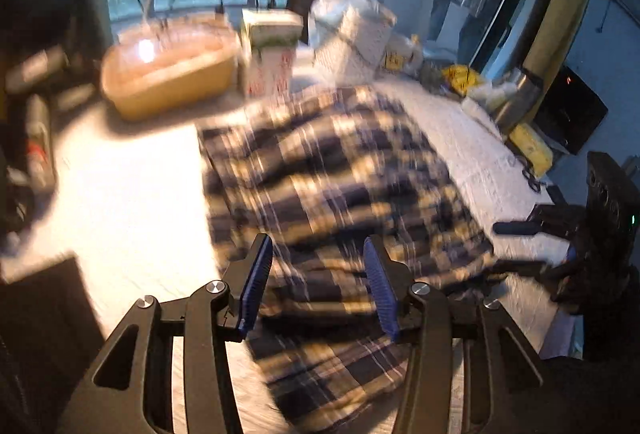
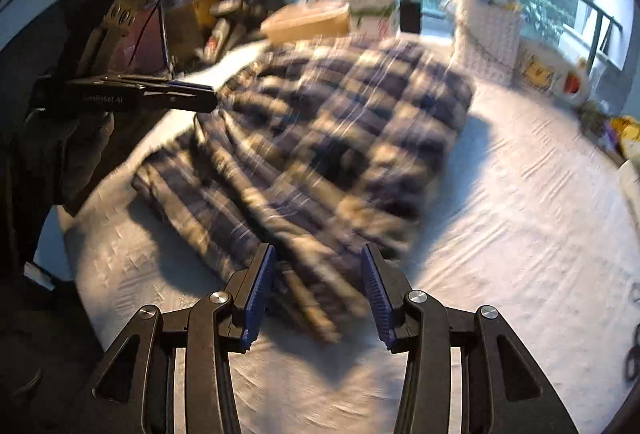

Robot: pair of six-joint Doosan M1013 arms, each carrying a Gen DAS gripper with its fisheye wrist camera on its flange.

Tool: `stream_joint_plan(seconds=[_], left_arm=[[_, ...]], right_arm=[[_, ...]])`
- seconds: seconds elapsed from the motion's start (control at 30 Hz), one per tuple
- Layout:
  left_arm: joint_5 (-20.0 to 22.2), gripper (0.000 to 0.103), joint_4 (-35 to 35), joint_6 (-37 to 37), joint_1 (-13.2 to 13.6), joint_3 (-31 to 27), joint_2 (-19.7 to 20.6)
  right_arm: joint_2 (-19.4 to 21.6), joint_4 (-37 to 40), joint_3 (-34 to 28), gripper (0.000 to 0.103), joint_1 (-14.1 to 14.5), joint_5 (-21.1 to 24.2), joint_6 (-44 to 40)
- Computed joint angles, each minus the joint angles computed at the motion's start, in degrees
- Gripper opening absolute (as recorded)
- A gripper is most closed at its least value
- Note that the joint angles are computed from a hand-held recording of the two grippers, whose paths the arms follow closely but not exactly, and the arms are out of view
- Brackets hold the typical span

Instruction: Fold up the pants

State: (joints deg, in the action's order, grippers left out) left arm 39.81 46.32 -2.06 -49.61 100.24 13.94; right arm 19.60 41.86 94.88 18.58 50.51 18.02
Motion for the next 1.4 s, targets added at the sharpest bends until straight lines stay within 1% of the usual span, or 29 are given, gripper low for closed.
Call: stream_joint_plan(seconds=[0.07,0.13,0.2,0.27,0.33,0.4,0.43,0.5,0.57,0.67,0.73,0.8,0.87,1.0,1.07,1.1,1.13,1.17,1.27,1.3,1.33,1.37,1.4], left_arm=[[0.28,0.047,1.01,1.64,0.62,-0.78,-0.03],[0.86,0.047,0.77,4.41,1.56,-2.23,0.81],[0.56,0.047,0.57,6.89,2.76,-3.64,2.0],[-1.87,0.047,-1.61,9.93,4.37,-4.78,3.18],[-3.38,0.047,-4.73,13.87,5.73,-6.28,4.63],[-3.16,0.048,-8.55,18.26,6.85,-8.15,6.34],[-2.81,0.047,-10.55,20.2,7.38,-9.04,7.18],[-0.8,0.047,-13.93,22.74,8.29,-10.7,8.73],[-0.79,0.047,-16.0,24.47,9.02,-11.08,9.43],[-0.27,0.047,-15.88,25.78,9.07,-11.37,10.01],[0.48,0.047,-14.74,26.36,8.68,-11.39,10.24],[-0.24,0.047,-15.01,26.55,8.64,-10.8,9.99],[-1.19,0.043,-15.43,26.42,8.79,-10.06,9.54],[-1.37,0.038,-15.3,26.38,8.85,-9.02,8.76],[0.1,0.037,-14.8,25.95,8.57,-9.2,8.68],[2.46,0.037,-13.45,24.66,8.15,-9.51,8.75],[3.96,0.037,-11.83,22.97,7.78,-9.37,8.58],[4.37,0.037,-10.69,20.89,7.59,-8.54,7.97],[2.65,0.037,-10.44,17.81,7.7,-6.06,6.34],[2.75,0.037,-10.17,17.23,7.61,-5.66,6.05],[3.38,0.037,-9.75,16.57,7.35,-5.58,5.91],[5.51,0.037,-8.84,15.51,6.84,-5.91,5.94],[6.42,0.037,-7.84,14.23,6.41,-5.85,5.68]], right_arm=[[0.11,3.24,-1.3,0.047,-1.04,-0.18,-1.74],[1.1,4.71,-3.42,0.047,-1.19,-0.73,-2.01],[2.39,3.86,-5.59,0.047,-0.3,-2.77,-1.21],[4.36,3.16,-8.44,0.047,0.78,-3.06,0.87],[6.72,3.58,-11.74,0.047,1.68,-1.78,2.95],[8.35,3.46,-13.86,0.047,2.55,-1.15,4.32],[9.65,2.29,-15.55,0.047,3.3,-0.61,5.74],[11.11,0.37,-17.2,0.047,4.31,-0.54,7.07],[12.78,-2.88,-19.0,0.047,5.44,-0.27,8.65],[15.1,-9.75,-21.33,0.047,6.83,0.67,10.82],[15.57,-8.99,-21.49,0.047,6.77,0.5,7.98],[15.87,-9.44,-22.16,0.047,6.67,1.56,7.34],[15.96,-9.69,-22.44,0.047,6.54,2.13,6.57],[15.9,-9.88,-22.5,0.047,6.18,2.64,6.4],[15.53,-10.69,-22.01,0.047,6.29,1.83,6.74],[15.2,-11.34,-21.59,0.047,6.37,1.1,7.15],[14.78,-11.75,-20.92,0.047,6.37,0.33,7.37],[14.59,-11.96,-20.63,0.047,6.35,-0.08,7.52],[13.83,-12.38,-19.66,0.047,5.92,-0.65,8.49],[13.66,-12.45,-19.5,0.047,5.76,-0.74,9.0],[13.34,-12.71,-19.18,0.047,5.62,-0.98,9.58],[13.05,-13.18,-18.89,0.047,5.53,-1.3,10.2],[12.68,-13.91,-18.46,0.048,5.49,-1.93,10.89]])
